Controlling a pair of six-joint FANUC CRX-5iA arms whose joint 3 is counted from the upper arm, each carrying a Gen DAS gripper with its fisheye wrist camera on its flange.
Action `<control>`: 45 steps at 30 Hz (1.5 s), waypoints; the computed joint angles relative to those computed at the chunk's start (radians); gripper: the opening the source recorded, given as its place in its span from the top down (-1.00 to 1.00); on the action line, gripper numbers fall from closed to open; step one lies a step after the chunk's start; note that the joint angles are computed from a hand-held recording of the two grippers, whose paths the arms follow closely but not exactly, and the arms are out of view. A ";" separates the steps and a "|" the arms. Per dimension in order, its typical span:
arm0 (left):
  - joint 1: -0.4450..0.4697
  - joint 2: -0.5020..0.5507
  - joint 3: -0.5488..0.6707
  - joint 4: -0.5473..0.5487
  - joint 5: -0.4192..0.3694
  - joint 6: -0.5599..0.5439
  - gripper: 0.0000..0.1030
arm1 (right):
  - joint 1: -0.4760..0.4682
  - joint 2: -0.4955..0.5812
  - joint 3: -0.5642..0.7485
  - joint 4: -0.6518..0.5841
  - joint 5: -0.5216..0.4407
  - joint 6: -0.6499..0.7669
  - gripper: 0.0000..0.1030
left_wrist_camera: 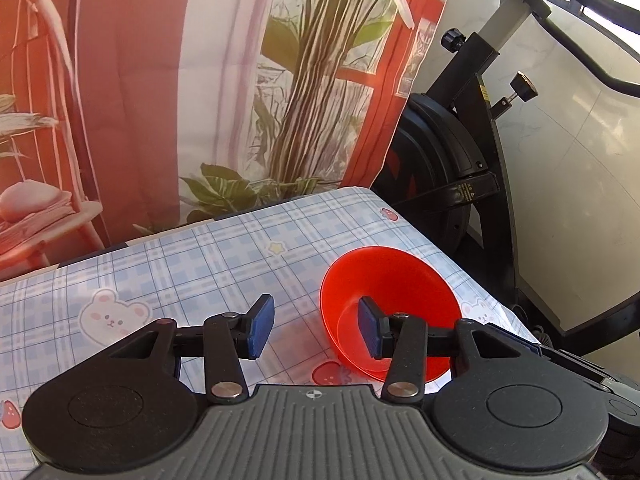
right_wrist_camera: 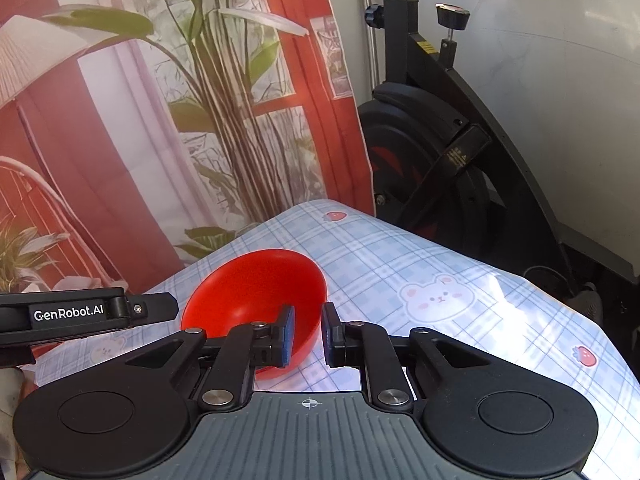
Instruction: Organize plates and bowls
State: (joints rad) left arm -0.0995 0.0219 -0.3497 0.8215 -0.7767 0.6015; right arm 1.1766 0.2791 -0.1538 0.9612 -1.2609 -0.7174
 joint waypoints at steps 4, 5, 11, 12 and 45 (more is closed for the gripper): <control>-0.014 0.042 0.045 -0.053 -0.025 0.047 0.10 | -0.014 0.000 -0.004 -0.032 0.018 -0.028 0.66; -0.016 0.049 0.051 -0.062 -0.030 0.054 0.10 | -0.016 -0.002 -0.010 -0.030 0.027 -0.037 0.66; -0.002 0.070 0.060 -0.063 -0.081 0.064 0.68 | -0.023 -0.016 -0.040 -0.015 0.077 -0.056 0.75; 0.002 0.070 0.050 -0.042 -0.086 0.039 0.76 | -0.024 -0.018 -0.045 -0.009 0.085 -0.063 0.81; 0.233 -0.258 -0.116 -0.059 -0.266 -0.108 0.76 | 0.187 0.031 0.140 -0.011 -0.118 -0.044 0.83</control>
State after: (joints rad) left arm 0.1338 -0.2363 -0.4661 0.7627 -1.0430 0.4938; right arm 1.3634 0.3101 -0.0142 0.9500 -1.3789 -0.7609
